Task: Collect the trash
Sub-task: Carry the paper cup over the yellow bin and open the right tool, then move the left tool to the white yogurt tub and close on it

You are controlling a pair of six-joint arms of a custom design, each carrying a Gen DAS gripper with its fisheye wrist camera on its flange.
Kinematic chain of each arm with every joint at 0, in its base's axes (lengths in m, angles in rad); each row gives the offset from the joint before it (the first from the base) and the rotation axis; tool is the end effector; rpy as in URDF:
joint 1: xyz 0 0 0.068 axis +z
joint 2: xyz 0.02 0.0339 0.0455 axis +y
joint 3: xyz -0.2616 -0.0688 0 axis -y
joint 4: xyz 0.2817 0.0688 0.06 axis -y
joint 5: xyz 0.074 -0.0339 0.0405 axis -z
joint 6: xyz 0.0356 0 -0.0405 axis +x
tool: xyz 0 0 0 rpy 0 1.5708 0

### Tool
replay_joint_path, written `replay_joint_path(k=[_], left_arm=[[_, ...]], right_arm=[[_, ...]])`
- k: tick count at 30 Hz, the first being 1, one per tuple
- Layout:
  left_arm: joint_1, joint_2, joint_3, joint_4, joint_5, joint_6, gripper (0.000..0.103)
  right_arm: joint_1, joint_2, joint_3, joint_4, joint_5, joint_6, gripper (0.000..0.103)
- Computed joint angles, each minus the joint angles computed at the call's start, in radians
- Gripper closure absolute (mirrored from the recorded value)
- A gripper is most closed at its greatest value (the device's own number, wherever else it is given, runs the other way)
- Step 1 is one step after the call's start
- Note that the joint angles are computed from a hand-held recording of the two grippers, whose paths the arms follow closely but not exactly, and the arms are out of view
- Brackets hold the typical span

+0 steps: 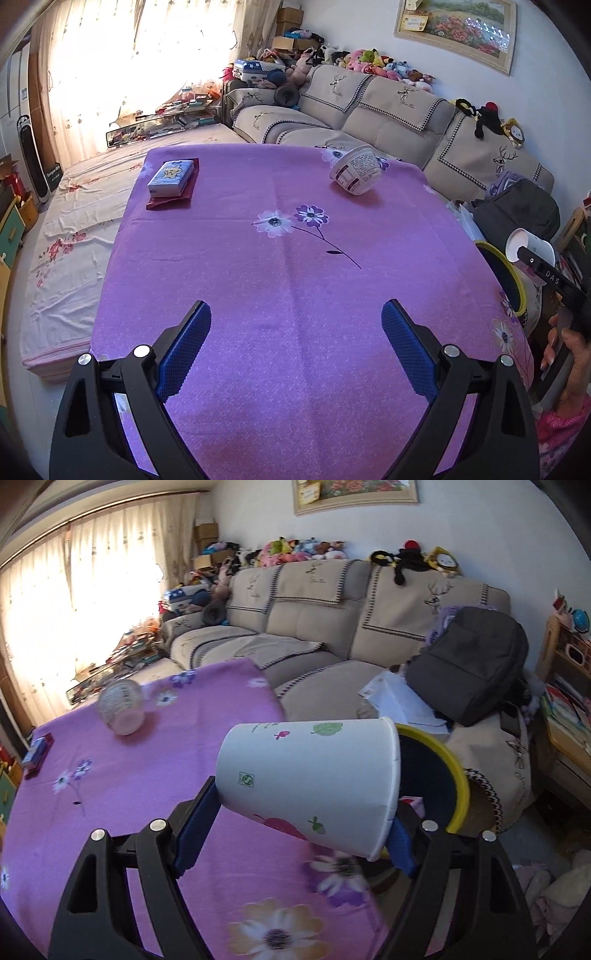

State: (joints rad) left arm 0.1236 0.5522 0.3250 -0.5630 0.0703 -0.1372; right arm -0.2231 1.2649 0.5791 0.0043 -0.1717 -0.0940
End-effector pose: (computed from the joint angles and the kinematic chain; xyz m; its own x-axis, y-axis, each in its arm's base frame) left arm 0.1614 0.0175 0.1679 -0.6883 -0.2230 -0.6903 -0.1697 0.9747 -0.1457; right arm 0.2763 -0.0564 0.1623 -0.6200 0.0458 -0.7833 0.0305 0.9989 0.0343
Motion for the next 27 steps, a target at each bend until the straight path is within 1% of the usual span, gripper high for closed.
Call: replay_joint_path(k=[2, 5, 8, 10, 13, 17, 18, 19, 27], left_arm=[[-0.053, 0.055, 0.013, 0.037, -0.033, -0.031, 0.011], [-0.142, 0.155, 0.042, 0.102, -0.099, -0.084, 0.011], [-0.214, 0.248, 0.074, 0.152, -0.148, -0.127, 0.011], [-0.251, 0.313, 0.100, 0.182, -0.172, -0.145, 0.011], [-0.314, 0.423, 0.148, 0.228, -0.217, -0.169, 0.011], [-0.357, 0.543, 0.207, 0.273, -0.237, -0.186, 0.011], [-0.364, 0.570, 0.221, 0.282, -0.241, -0.190, 0.011], [-0.371, 0.601, 0.240, 0.291, -0.245, -0.194, 0.011], [-0.400, 0.844, 0.404, 0.364, -0.279, -0.227, 0.011]], right_arm=[[-0.095, 0.106, 0.059, 0.026, -0.022, -0.036, 0.028], [-0.182, 0.272, 0.162, 0.046, -0.045, -0.077, 0.028], [-0.193, 0.421, 0.255, 0.072, -0.022, -0.087, 0.028], [-0.200, 0.503, 0.322, 0.064, -0.019, -0.086, 0.028], [-0.201, 0.596, 0.392, 0.069, -0.004, -0.085, 0.027], [-0.202, 0.674, 0.466, 0.054, 0.007, -0.093, 0.026], [-0.204, 0.698, 0.489, 0.049, 0.008, -0.094, 0.023], [-0.199, 0.700, 0.488, 0.049, 0.018, -0.091, 0.017], [-0.209, 0.698, 0.482, 0.082, -0.009, -0.112, 0.016]])
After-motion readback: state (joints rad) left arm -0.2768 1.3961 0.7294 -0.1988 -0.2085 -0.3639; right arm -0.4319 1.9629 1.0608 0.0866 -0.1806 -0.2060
